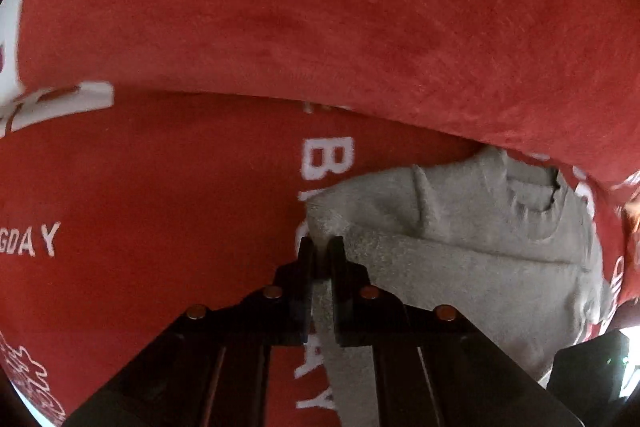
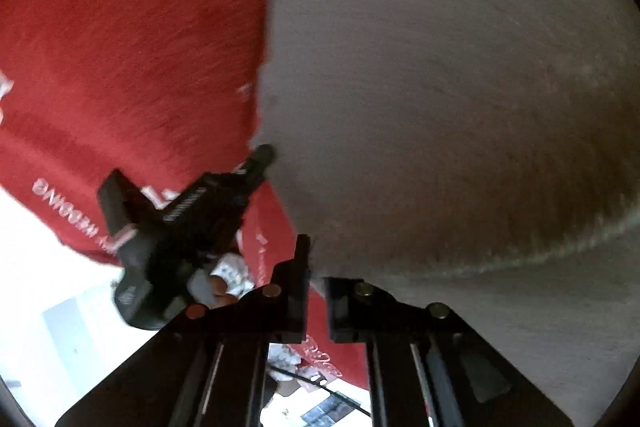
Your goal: Fold small clothes
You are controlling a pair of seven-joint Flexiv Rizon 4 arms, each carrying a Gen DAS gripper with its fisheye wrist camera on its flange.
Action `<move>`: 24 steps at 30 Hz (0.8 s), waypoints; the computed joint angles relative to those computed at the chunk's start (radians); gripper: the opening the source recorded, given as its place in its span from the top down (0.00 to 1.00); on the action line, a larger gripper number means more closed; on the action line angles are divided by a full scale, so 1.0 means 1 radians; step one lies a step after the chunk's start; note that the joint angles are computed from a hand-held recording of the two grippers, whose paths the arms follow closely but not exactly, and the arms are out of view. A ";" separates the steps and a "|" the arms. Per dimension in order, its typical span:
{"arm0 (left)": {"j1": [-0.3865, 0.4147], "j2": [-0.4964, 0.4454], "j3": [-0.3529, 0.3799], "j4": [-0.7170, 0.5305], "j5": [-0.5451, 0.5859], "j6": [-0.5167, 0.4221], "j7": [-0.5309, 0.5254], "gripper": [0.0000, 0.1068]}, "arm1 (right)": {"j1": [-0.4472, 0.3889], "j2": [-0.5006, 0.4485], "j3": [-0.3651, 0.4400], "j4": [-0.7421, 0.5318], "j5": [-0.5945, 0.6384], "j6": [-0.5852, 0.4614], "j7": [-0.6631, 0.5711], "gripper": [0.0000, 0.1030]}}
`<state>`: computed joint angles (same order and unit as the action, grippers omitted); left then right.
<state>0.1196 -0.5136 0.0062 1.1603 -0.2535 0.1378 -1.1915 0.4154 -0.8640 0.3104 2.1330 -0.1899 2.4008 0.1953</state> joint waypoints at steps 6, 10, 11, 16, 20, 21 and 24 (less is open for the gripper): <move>0.011 -0.003 0.025 0.019 0.040 0.015 -0.032 1.00 | -0.126 -0.051 0.065 -0.093 -0.279 -0.172 0.066 0.89; 0.011 0.016 0.025 0.029 0.051 0.026 -0.028 1.00 | -0.170 0.045 0.053 0.046 -0.334 -0.182 0.056 0.47; 0.011 0.031 0.022 0.043 0.047 0.047 -0.014 1.00 | -0.152 0.098 0.008 0.098 -0.347 -0.187 0.074 0.47; 0.004 0.104 0.014 0.109 0.014 0.092 0.009 1.00 | -0.177 0.405 -0.028 0.345 -0.117 -0.448 0.034 0.47; -0.011 0.189 0.014 0.202 -0.016 0.117 0.023 1.00 | -0.125 0.476 -0.081 0.438 0.082 -0.444 0.053 0.47; -0.018 0.206 0.015 0.222 -0.015 0.122 0.026 1.00 | -0.117 0.464 -0.089 0.433 0.112 -0.427 0.047 0.47; -0.024 0.212 0.020 0.234 0.008 0.116 0.041 1.00 | -0.153 0.446 -0.092 0.386 0.122 -0.466 -0.030 0.71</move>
<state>0.0952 -0.3013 0.0267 1.3939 -0.2453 0.2541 -1.1507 0.2627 -0.4179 0.2183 2.5189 -0.0674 1.9352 0.1653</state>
